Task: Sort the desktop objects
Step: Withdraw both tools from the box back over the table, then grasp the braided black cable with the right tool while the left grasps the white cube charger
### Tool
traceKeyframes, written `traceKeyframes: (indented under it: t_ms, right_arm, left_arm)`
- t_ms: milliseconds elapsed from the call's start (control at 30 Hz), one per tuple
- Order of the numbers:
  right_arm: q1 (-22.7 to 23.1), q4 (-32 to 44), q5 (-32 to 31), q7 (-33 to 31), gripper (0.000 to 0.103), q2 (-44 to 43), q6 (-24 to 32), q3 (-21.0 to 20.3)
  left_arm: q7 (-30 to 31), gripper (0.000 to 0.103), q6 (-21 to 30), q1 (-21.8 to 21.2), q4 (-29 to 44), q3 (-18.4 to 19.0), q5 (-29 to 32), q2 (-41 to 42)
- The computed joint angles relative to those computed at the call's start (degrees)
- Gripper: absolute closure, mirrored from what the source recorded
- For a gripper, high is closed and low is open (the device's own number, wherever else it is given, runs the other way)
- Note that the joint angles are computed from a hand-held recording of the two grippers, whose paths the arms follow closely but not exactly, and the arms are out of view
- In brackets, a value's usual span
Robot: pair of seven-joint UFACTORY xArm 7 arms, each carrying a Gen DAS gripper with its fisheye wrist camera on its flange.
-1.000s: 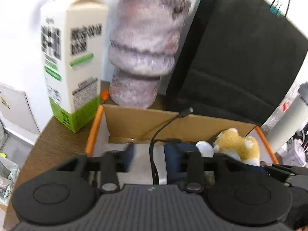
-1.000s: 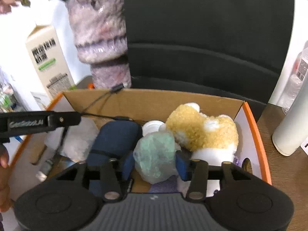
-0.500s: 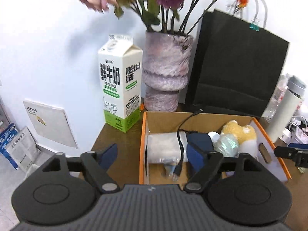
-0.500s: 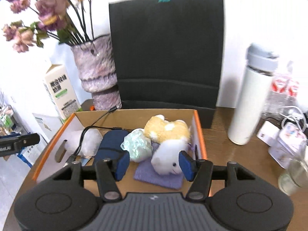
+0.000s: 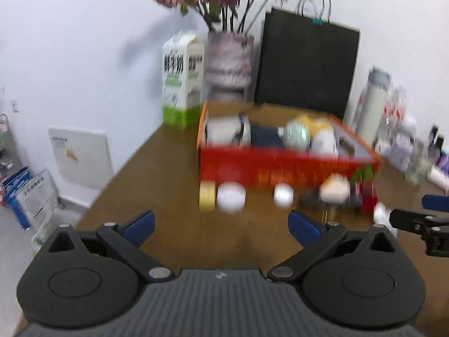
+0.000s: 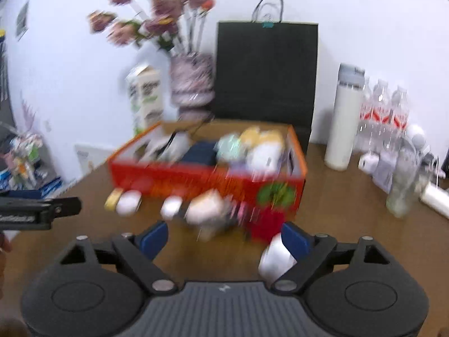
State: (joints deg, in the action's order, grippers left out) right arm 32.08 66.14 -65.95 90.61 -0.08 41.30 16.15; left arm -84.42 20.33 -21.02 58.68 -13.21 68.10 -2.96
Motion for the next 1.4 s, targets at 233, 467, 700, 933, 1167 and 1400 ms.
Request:
traceKeyframes:
  t_ms: [233,467,700,933,1167,1400]
  right_arm:
    - [4.6,-8.0,0.9,9.0,0.008,-3.4,5.5,4.7]
    - [4.7,-14.8,4.3,19.2,0.008,-7.9,4.4,7.0]
    - [3.3,-18.0,2.2,25.0,0.008,-10.5,3.1,9.1]
    - [2.4,-16.7,5.1,19.6,0.008,-10.0,2.1,8.5]
    - [-1.9,-11.5,1.0,14.6,0.011,-7.1,-2.7,5.7]
    - [-5.8,-0.4,-7.7,19.7,0.025,3.8,-15.7,-2.4]
  left_arm:
    - [-8.8,0.000,3.0,-0.3,-13.4,-3.6,1.6,-9.6]
    - [-12.0,0.000,5.4,2.0,-17.4,-9.1,3.2,-13.7]
    - [-12.4,0.000,8.0,1.0,-16.4,-10.3,7.1,-12.6]
    - [-11.5,0.000,3.1,0.0,-15.6,-7.2,7.9,-11.4]
    - [-12.8,0.000,-3.8,2.4,-6.7,-3.9,14.4,-4.0]
    - [-2.6,0.010,-4.8,-0.5,9.3,1.3,12.6,9.4]
